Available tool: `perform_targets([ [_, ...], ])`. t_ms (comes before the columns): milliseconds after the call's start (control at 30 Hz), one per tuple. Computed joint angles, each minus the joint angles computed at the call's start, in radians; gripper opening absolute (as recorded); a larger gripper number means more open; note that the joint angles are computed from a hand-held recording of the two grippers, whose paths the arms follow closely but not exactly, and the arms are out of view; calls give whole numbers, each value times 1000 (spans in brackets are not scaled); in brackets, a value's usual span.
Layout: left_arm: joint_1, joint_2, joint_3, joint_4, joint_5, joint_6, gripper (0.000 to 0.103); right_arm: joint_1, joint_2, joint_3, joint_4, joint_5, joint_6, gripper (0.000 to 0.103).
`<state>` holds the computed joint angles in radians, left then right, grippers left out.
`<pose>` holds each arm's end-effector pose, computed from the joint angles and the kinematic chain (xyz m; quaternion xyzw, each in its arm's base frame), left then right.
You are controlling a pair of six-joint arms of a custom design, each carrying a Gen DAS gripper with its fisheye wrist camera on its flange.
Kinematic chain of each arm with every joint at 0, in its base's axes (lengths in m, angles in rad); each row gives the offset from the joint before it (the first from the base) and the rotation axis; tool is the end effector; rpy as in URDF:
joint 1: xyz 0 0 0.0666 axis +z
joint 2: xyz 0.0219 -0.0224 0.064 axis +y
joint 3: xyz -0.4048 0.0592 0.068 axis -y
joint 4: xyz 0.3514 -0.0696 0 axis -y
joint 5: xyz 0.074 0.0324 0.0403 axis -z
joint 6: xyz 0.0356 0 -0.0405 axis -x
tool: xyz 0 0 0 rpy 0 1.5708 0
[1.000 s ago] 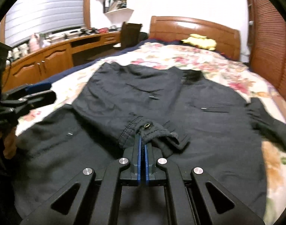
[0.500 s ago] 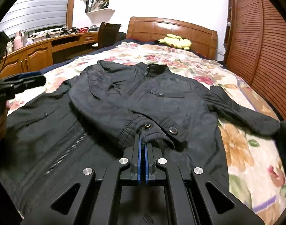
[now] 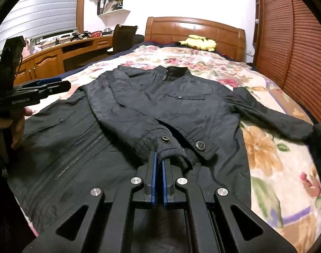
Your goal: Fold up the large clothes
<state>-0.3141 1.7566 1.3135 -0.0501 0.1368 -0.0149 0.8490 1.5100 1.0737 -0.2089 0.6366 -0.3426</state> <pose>0.5473 -0.1833 0.3133 0.1748 0.8390 -0.1343 0.4974 0.3238 0.3352 0.3284 -0.0776 0.8578 0.0062 0.5081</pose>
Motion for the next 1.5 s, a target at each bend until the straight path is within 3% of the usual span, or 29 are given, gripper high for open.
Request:
perform_targets([
  [33, -2, -1, 0, -1, 1, -2, 89, -3, -5, -4, 11, 1, 5, 15],
  [100, -6, -1, 0, -5, 0, -8, 89, -8, -20, -20, 36, 16, 11, 44],
  [167, -10, 1, 4, -11, -2, -12, 89, -12, -29, -30, 53, 30, 3, 58],
  [400, -20, 10, 14, -28, 15, -14, 89, -9, -18, -45, 111, 35, 32, 58],
  [500, -23, 9, 13, -29, 23, -10, 89, -36, 27, -10, 76, -18, 30, 31],
  [567, -25, 7, 10, -26, 19, -15, 89, -55, 60, 14, 46, -52, 30, 24],
  [733, -28, 2, -1, -16, -1, -11, 89, -102, 139, 58, -27, -163, -7, 24],
  [967, -34, 1, -2, -18, -4, -19, 89, -105, 128, 28, 18, -155, -28, 24],
  [1033, -35, -2, -8, -3, -4, -23, 81, -92, 122, 32, 10, -138, -38, 24],
  [1100, -39, -2, -3, -16, -3, -38, 37, -84, 119, 30, 13, -123, -45, 24],
  [1133, -41, -1, 0, -25, -5, -40, 26, -73, 112, 31, 4, -110, -54, 24],
  [1167, -42, -1, 1, -27, -2, -39, 17, -70, 110, 29, 6, -103, -58, 24],
  [1233, -44, -2, -1, -21, -6, -43, 18, -66, 105, 24, 8, -88, -66, 24],
  [1267, -50, -5, -1, -18, -31, -51, 24, -64, 99, 24, 1, -74, -75, 24],
  [1300, -53, -7, -3, -14, -46, -53, 54, -62, 91, 20, 0, -54, -85, 31],
  [1333, -53, -11, -10, 1, -40, -50, 73, -60, 82, 14, 2, -32, -94, 37],
  [1367, -51, -13, -17, 15, -22, -44, 103, -59, 71, 9, 7, -9, -102, 50],
  [1400, -48, -15, -24, 30, -6, -31, 103, -59, 61, 4, 11, 9, -108, 60],
  [1500, -49, -3, -3, -8, -4, -31, 103, -75, 25, -12, 9, 56, -120, 69],
])
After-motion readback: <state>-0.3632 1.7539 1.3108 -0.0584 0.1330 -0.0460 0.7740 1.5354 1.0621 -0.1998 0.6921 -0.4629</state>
